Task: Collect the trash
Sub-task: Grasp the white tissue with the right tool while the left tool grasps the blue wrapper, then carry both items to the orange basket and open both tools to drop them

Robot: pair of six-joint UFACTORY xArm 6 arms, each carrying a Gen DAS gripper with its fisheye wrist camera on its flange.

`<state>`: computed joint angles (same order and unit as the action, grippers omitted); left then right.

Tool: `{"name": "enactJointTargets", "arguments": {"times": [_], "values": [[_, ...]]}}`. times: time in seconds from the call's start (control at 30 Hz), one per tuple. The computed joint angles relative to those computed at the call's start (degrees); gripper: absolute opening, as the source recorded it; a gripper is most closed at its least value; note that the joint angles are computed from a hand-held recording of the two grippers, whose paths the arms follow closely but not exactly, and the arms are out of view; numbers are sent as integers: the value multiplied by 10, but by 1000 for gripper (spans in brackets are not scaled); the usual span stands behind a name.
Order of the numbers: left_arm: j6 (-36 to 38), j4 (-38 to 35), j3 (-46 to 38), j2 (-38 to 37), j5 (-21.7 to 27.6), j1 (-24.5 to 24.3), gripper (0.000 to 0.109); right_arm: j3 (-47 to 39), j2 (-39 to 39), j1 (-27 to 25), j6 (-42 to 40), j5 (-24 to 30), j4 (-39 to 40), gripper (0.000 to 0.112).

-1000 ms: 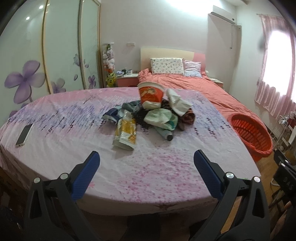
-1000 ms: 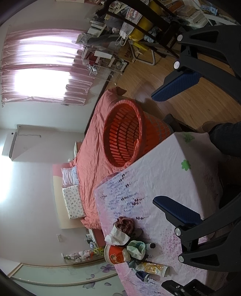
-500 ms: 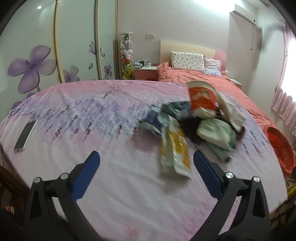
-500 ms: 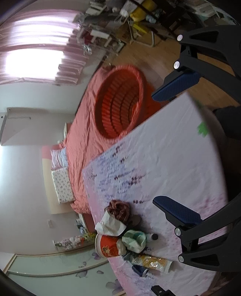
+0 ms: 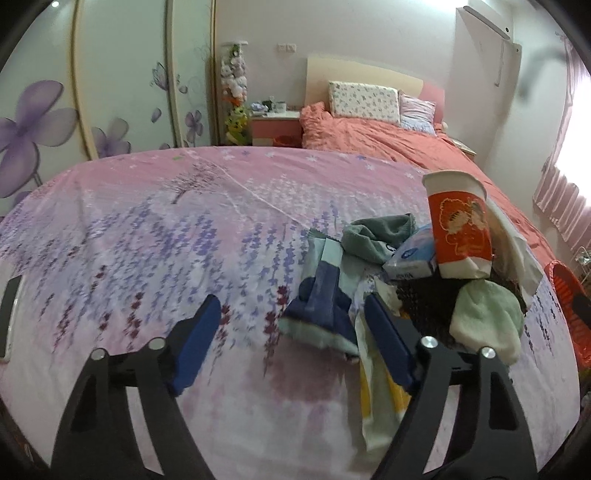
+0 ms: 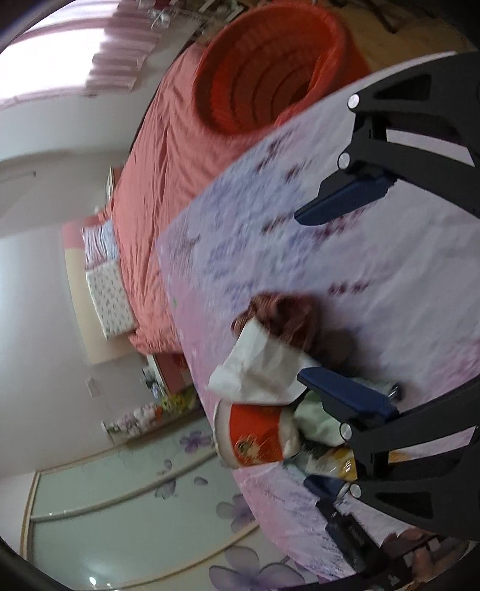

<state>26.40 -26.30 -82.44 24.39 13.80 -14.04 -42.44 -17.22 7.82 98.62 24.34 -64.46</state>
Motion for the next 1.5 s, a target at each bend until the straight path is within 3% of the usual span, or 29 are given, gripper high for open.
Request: {"name": "enactJointTargets", "arguments": {"times": [0.2,0.4,0.57,0.8,1.5], "values": [[18,-12,-73,48,63,3,67,-86,94,-12,-30,-43,-3,72],[13,6,-114,83,96,-1,53,-150,169,-12,-95,-52,53,69],[26,-13,-143,104,128,3,36,-163,187,-4,-145,-34,101,46],[52,-49,-120,87,117,11,32,-126,149,-19,-110,-65,83,35],[84,-97,-4,-58,54,4,32,-38,3,-21,-36,-42,-3,34]]}}
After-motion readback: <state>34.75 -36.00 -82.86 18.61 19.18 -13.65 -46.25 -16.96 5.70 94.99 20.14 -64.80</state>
